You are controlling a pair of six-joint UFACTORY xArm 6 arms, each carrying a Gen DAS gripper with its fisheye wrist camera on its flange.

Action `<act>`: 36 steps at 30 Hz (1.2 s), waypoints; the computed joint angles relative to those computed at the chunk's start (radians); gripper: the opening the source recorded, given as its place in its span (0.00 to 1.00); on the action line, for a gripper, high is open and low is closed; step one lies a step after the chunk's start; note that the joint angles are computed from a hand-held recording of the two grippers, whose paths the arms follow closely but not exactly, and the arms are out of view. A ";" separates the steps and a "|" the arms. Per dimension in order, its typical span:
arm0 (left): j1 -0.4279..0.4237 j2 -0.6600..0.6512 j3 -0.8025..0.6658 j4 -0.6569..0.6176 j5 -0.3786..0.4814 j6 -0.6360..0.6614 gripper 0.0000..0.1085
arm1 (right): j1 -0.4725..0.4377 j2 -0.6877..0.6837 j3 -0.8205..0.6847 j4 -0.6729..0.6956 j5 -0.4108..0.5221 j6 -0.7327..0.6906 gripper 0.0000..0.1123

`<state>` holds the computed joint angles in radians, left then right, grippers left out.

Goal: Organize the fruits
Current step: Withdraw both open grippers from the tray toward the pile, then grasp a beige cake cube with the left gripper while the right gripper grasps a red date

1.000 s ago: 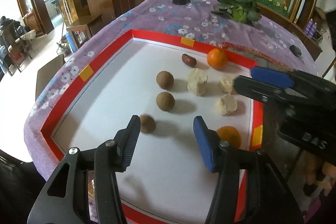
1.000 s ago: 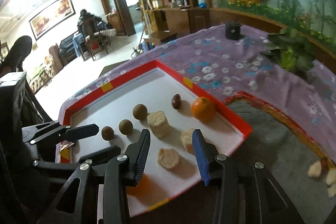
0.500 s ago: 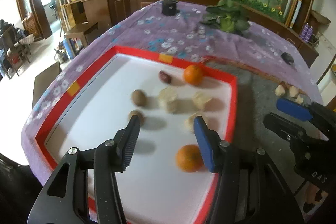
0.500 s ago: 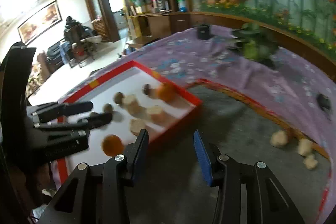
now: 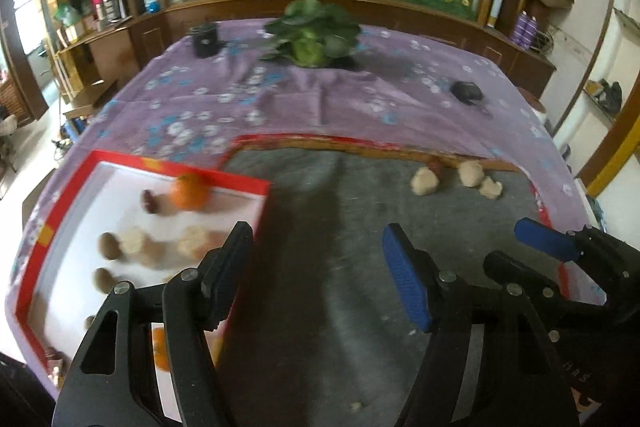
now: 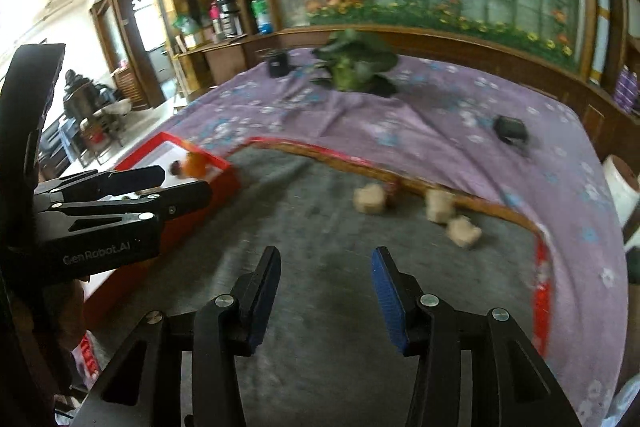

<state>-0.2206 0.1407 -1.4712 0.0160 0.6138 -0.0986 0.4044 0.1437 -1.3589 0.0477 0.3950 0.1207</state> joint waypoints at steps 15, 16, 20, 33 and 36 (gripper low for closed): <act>-0.059 0.151 -0.158 -0.032 0.072 0.050 0.62 | -0.073 -0.004 0.052 0.142 -0.027 -0.075 0.41; -0.062 0.161 -0.169 -0.033 0.077 0.052 0.62 | -0.075 0.000 0.047 0.148 -0.024 -0.079 0.41; -0.069 0.196 -0.207 -0.024 0.096 0.042 0.62 | -0.080 0.007 0.040 0.162 -0.021 -0.093 0.41; -0.070 0.215 -0.236 -0.059 0.114 0.051 0.62 | -0.091 0.042 -0.004 0.142 -0.009 -0.075 0.42; -0.079 0.258 -0.296 -0.107 0.153 0.110 0.62 | -0.100 0.031 0.017 0.136 -0.023 -0.060 0.42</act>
